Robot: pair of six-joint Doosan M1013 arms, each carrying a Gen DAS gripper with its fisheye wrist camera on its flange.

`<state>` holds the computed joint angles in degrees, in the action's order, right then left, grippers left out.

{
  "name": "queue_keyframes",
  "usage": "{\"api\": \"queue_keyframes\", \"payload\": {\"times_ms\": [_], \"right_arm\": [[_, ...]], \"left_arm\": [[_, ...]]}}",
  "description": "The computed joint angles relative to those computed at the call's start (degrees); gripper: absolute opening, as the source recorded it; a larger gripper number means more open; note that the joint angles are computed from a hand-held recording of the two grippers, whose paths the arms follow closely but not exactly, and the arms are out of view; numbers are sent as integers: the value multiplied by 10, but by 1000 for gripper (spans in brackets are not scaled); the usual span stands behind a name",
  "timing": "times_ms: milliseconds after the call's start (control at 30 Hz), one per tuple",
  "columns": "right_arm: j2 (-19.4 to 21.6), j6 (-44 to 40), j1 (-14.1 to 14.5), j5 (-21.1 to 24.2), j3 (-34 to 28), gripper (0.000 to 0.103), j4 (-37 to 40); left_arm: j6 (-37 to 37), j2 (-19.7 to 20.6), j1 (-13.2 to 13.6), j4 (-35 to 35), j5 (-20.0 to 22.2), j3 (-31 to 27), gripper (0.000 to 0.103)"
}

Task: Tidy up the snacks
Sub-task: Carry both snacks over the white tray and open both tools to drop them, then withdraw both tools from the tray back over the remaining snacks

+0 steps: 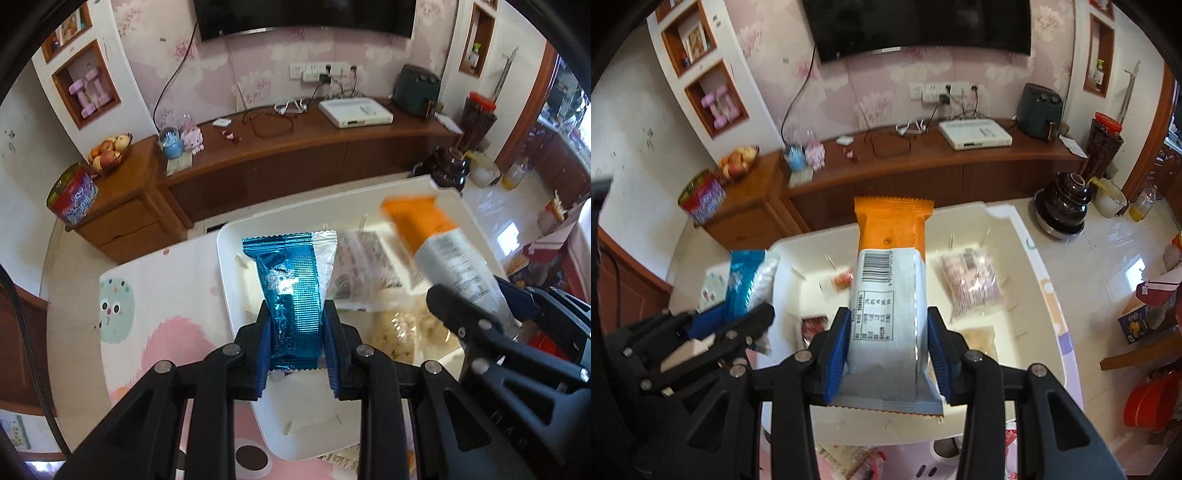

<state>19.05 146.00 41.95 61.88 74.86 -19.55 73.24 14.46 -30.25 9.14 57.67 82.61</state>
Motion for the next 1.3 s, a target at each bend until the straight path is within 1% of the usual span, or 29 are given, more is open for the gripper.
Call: {"api": "queue_keyframes", "payload": {"times_ms": [33,67,100,133,167,200,267,333,467,533,933,1133,1300], "right_arm": [[3,-8,0,4,0,42,6],[8,-12,2,18,-3,42,1],[13,-13,7,41,-8,42,-15],[18,-12,10,62,-13,42,-28],[21,-10,13,76,-15,42,-38],[19,-8,13,76,-12,42,-38],[8,-1,9,56,1,43,-19],[0,12,9,49,9,45,-18],[-15,33,13,33,27,46,-17],[-21,43,17,31,31,46,-20],[-65,105,50,6,76,46,-40],[-81,121,68,2,90,46,-43],[-92,140,86,10,100,46,-60]], "left_arm": [[2,2,-1,1,8,-1,32],[0,5,-2,7,20,-2,45],[-9,7,-4,20,32,-3,63],[-24,10,-6,39,44,-3,72],[-31,8,-5,43,43,0,82],[-35,5,-2,41,37,5,84],[-37,-1,3,28,32,13,84],[-42,-7,6,29,27,21,84],[-50,-24,2,38,19,38,84],[-55,-33,-2,45,17,45,84],[-30,-85,-12,11,4,86,84],[-13,-108,-19,0,-1,102,84],[-2,-121,-26,-6,0,111,84]]}}
